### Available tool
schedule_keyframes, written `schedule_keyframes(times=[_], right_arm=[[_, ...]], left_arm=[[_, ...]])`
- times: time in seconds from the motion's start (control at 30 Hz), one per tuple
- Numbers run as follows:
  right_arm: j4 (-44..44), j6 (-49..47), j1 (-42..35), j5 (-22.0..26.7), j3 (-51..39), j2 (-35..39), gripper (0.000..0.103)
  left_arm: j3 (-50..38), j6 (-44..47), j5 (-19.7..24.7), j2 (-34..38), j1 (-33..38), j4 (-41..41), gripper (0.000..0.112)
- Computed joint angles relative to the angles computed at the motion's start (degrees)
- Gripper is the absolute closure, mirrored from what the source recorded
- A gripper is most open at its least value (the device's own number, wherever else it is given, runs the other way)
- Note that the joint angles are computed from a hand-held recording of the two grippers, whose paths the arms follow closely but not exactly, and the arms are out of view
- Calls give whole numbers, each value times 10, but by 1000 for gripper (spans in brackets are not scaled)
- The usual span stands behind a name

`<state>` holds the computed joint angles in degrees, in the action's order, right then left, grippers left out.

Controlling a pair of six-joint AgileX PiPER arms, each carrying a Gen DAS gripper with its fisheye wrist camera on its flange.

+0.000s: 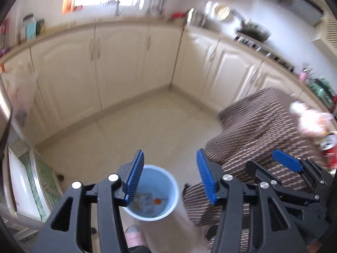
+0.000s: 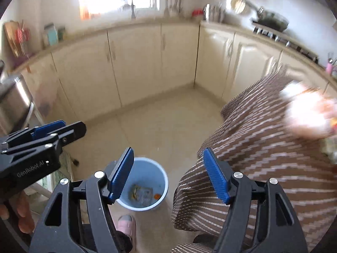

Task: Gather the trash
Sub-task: 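Grasp the clear plastic wrapper with the left tool while the right tool grasps the red can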

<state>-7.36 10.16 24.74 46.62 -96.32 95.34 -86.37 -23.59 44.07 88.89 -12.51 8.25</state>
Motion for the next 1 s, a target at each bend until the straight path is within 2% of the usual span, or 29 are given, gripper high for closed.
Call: schedule_keyframes(times=[0.1,0.27,0.43,0.53,0.7,0.93,1.0], right_arm=[[-1,-7,-17,5,32,-85,37],[81,-96,-103,5,85,-196,36],[159,-187,-235,21,131,-279,36],[230,-261,-367,34,163,-315,36],[329,-348,-516,49,202,-330,33],[431,-434,-648,90,215,-307,33],[439,-441,-657,93,219,-305,33]], left_arm=[[-19,-61,21,-47,-72,63,59],[-57,-142,66,-74,-198,162,55],[-134,-151,102,-23,-302,176,55],[-171,-146,101,15,-345,153,55],[-266,-110,105,107,-391,105,55],[-401,-74,171,223,-412,85,55],[-431,-68,184,246,-409,77,55]])
